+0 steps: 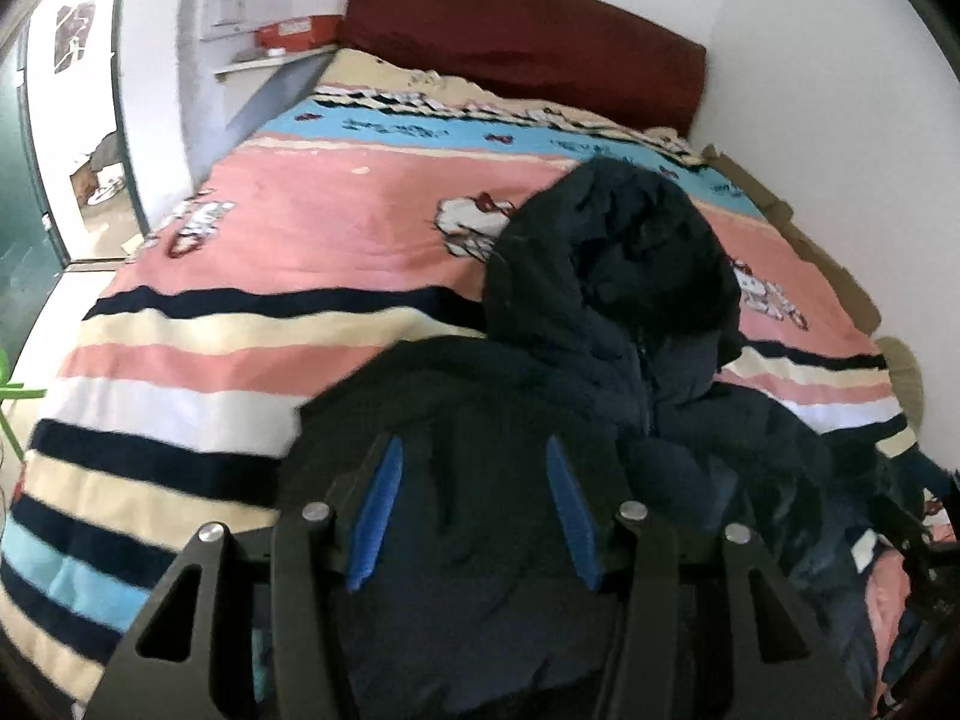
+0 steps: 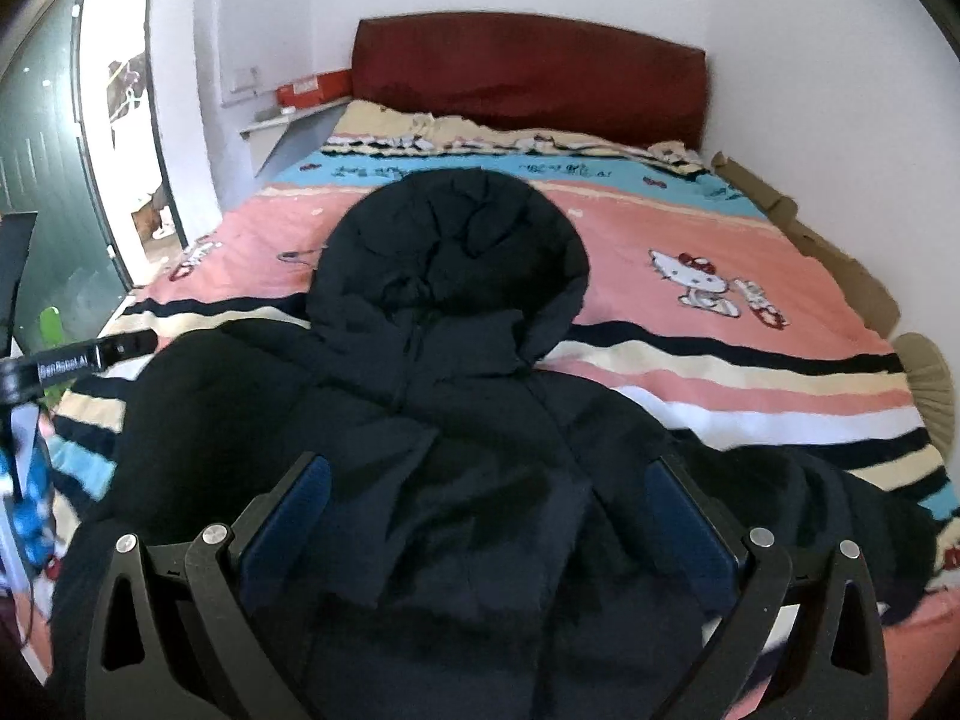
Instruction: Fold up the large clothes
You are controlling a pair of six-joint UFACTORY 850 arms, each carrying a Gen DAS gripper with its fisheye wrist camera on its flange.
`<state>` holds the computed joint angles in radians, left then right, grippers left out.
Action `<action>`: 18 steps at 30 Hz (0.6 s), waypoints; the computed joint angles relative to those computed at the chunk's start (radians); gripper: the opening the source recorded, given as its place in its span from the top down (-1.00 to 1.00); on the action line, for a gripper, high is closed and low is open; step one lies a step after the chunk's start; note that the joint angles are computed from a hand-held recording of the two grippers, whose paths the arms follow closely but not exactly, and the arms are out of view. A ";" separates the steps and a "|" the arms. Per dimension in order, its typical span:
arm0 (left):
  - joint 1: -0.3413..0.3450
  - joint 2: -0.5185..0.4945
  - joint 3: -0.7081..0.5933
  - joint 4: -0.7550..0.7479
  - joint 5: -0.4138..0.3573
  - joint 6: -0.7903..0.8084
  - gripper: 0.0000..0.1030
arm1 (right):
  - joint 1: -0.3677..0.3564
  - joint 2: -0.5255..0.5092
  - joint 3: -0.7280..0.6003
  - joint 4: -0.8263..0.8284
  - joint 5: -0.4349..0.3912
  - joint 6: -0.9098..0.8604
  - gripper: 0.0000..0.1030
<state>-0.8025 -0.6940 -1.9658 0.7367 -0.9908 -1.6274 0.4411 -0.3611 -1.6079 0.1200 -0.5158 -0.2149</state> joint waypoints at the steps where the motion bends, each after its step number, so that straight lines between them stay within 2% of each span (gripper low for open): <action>1: 0.004 -0.016 -0.014 -0.009 0.007 0.011 0.06 | 0.002 -0.026 -0.021 -0.004 -0.004 0.005 -0.99; 3: 0.013 -0.060 -0.045 -0.031 0.025 0.036 0.06 | 0.006 -0.084 -0.063 -0.022 -0.016 0.024 -0.99; 6: 0.012 -0.115 -0.094 -0.046 0.004 0.078 0.06 | 0.004 -0.160 -0.115 -0.054 -0.046 0.060 -0.99; 10: 0.012 -0.138 -0.100 -0.061 0.017 0.093 0.02 | -0.004 -0.240 -0.163 -0.087 -0.112 0.103 -0.99; 18: 0.002 -0.118 -0.050 -0.134 0.070 0.148 0.01 | -0.033 -0.172 -0.027 0.047 -0.150 -0.020 -0.99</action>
